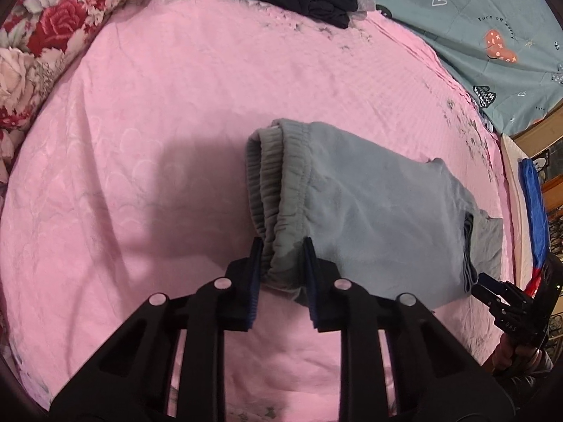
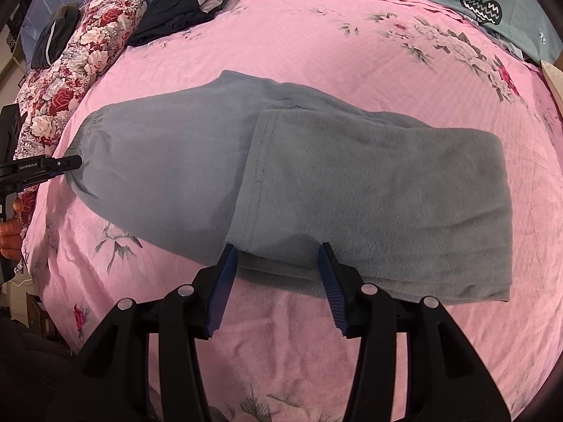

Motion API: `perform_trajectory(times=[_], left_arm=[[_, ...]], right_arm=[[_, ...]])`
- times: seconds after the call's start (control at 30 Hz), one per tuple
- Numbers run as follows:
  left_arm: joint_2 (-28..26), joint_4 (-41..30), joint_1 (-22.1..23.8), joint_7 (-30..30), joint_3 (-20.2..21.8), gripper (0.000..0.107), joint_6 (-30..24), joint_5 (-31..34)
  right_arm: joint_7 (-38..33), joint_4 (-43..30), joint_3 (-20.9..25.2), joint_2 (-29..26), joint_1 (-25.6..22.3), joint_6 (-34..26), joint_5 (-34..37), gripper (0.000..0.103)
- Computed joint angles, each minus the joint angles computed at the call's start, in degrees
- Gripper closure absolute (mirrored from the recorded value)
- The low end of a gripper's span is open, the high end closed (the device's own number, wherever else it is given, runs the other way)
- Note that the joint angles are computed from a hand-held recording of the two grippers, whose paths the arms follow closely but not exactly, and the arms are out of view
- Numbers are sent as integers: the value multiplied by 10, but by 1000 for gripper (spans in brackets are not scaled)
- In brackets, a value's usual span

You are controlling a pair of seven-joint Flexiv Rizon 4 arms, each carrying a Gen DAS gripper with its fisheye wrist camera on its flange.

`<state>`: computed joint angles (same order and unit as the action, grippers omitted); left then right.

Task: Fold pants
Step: 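Grasp the waistband edge with the left tool and lift it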

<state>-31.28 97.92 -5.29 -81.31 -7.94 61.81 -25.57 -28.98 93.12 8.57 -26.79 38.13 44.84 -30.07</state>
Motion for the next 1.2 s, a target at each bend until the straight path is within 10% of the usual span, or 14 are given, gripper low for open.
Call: perform_trajectory(times=[0.27,0.77,0.83,0.93,1.2], left_arm=[[37,21,-4,42,-42,86,73,-44],[37,13,-48,-50,19,85,61,40],[34,16,-44,-59,24,82,54,48],[26,16,-34,-86,31,40,28,50],[8,55,35,15,-75,39,36,-123]], right_arm=[[45,49,-7,37,-17,64,-13,54],[42,74,2,55,-38,80,-13,54],[42,71,3,54,-38,75,-11,54],[44,66,3,51,-35,67,-8,54],[42,42,5,37,-24,39,-4,54]])
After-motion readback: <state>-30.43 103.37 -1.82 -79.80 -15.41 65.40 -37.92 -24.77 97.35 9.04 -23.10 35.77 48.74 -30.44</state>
